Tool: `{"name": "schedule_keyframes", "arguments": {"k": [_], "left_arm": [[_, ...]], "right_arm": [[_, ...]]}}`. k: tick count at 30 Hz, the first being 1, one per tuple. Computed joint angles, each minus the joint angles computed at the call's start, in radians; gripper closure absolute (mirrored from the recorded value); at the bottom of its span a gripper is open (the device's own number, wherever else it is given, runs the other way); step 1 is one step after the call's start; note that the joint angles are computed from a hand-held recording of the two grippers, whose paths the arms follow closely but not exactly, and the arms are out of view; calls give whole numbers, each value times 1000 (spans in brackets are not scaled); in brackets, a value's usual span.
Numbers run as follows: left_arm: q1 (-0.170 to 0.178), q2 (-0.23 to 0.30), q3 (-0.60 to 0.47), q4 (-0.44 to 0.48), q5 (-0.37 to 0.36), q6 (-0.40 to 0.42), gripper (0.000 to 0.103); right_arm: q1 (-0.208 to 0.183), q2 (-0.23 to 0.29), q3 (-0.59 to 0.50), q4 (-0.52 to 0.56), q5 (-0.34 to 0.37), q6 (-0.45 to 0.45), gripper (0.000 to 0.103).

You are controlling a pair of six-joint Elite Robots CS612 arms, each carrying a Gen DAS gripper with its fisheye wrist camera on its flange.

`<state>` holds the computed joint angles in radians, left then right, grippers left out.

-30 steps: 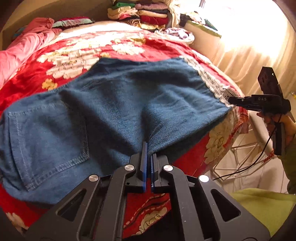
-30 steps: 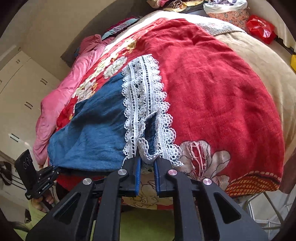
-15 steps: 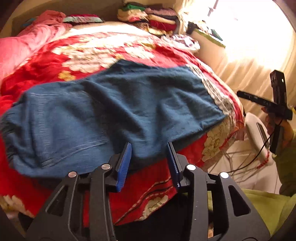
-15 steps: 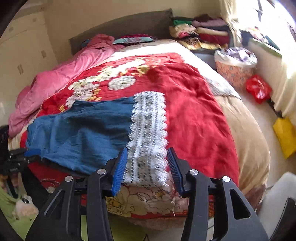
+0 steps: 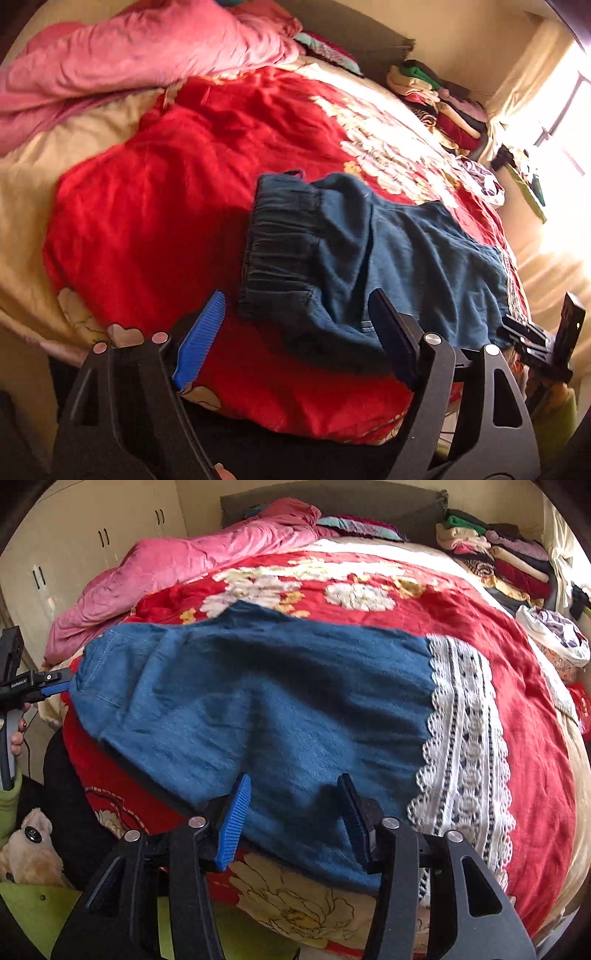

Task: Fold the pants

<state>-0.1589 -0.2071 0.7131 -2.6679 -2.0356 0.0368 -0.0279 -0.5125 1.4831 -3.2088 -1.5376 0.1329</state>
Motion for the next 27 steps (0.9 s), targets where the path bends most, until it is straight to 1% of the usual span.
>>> {"name": "schedule_keyframes", "arguments": {"k": [1,2,3,5,6,7,9,10,11,13,15,17,19,20,21,22,23,25,27], "left_arm": [[-3,9,-14,11,-2,-5,32],[-6,15,-22,12,8,-4,36],[-10,21,-30,10,20,-5,60],[-19,24,-28,-16,53,6,68],[-21,17,-13,-38,64,15,70],[-16,10,2,-62,57,13,71],[-9,3,9,-82,68,17,71],[-6,1,11,-93,101,27,71],[-3,6,-1,-76,105,33,71],[3,30,-47,-11,76,20,70],[-1,46,-65,0,90,27,67],[3,53,-79,8,71,4,65],[3,31,-41,-39,91,-3,60],[1,11,-4,-85,111,1,60],[-2,-17,46,-152,132,7,60],[-5,-35,78,-200,140,14,60],[-7,-46,95,-224,131,21,59],[-16,-70,130,-257,82,53,56],[-33,-81,149,-239,29,121,54]], "right_arm": [[0,0,2,6,-3,2,48],[-1,1,3,16,-4,5,48],[-1,0,4,22,0,6,48],[-2,3,1,28,4,13,48],[-3,3,1,31,7,12,48],[-4,2,1,34,11,9,48],[-6,-1,4,42,18,6,48],[-7,-2,6,44,21,7,48],[-8,-2,6,41,27,10,48],[-8,1,6,39,24,12,47],[-5,2,4,44,16,7,47],[-5,-1,4,52,17,1,46],[-6,-8,10,54,22,1,46],[-8,-12,18,30,33,6,47],[-10,-13,24,2,44,9,47],[-11,-14,27,-20,52,10,47],[-10,-14,27,-37,54,4,47],[-6,-11,18,-45,53,-13,47],[-1,-3,-1,-21,44,-23,47]]}}
